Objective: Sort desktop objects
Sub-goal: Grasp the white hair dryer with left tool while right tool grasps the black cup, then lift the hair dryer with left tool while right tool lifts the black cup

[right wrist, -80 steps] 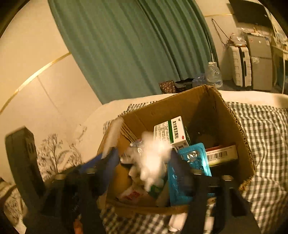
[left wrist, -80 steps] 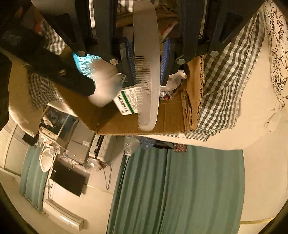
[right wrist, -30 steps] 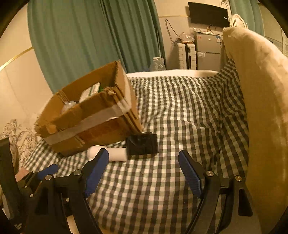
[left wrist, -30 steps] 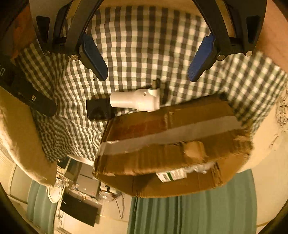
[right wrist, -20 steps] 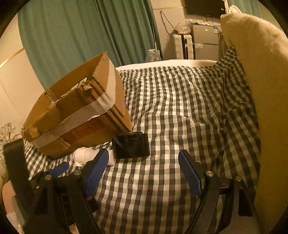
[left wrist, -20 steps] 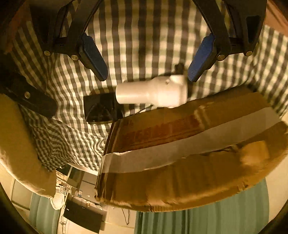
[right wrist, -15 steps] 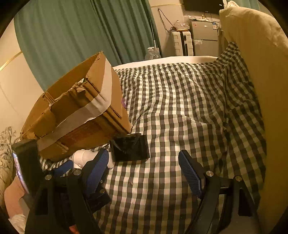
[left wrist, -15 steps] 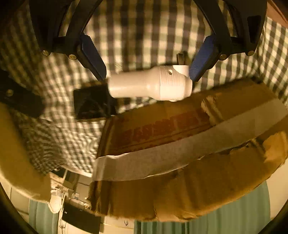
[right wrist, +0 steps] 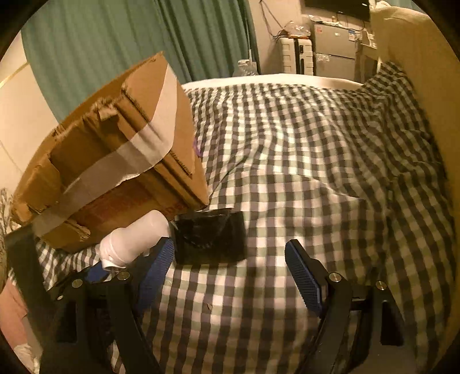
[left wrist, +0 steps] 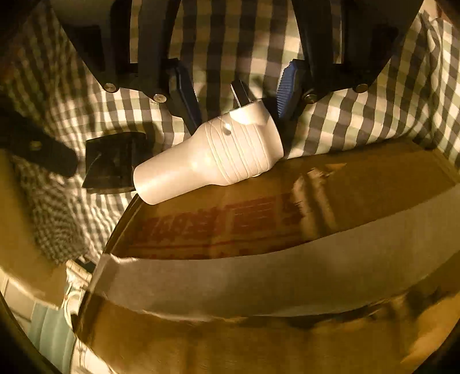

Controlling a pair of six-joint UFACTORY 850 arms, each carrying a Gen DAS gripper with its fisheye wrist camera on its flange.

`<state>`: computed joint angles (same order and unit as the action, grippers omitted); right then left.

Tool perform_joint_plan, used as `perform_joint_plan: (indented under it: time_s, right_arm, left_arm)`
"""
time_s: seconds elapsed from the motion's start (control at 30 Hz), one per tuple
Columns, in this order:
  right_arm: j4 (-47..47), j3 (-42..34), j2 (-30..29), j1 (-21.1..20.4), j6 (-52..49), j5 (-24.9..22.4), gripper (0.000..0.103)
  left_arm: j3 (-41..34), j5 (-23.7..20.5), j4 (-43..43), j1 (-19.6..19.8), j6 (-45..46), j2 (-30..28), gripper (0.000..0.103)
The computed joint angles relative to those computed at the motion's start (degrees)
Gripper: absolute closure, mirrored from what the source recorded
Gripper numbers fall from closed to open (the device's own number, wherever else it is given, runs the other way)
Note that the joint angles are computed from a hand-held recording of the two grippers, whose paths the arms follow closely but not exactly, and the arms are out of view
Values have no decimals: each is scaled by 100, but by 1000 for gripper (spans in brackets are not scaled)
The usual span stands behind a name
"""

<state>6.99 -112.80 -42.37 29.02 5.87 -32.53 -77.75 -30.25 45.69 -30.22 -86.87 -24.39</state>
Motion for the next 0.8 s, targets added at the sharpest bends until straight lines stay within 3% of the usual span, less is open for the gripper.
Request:
perform_joint_plan:
  time_s: [0.07,0.2,0.4,0.5,0.57,0.6,0.8]
  right_arm:
    - [-131,-233,-177,43,61,-111,23]
    - [-276,-630,-471,86,89,-332,23]
    - [-330,-1247,-937,156,-77,-685,23]
    - [-403,-1243,-926,186,-229,-664,38]
    - [-599,-1047,-800,193,-44,-501,42]
    - [-557,-908,-711,171,-55,-393,50]
    - [-321,-298,-262,7,32,-88,57]
  left_arm:
    - [100,231,-136,99,66,71,50]
    - [264,479,170,173,-319,186,15]
    - [422,451,400,305,-420,240,15]
    - [486,514,300,378,-246,305,15]
    - [502,531,201,431,-140,331,15]
    - [513,533,175,446,-122,346,15]
    - [459,536,-109,529,21,365,15]
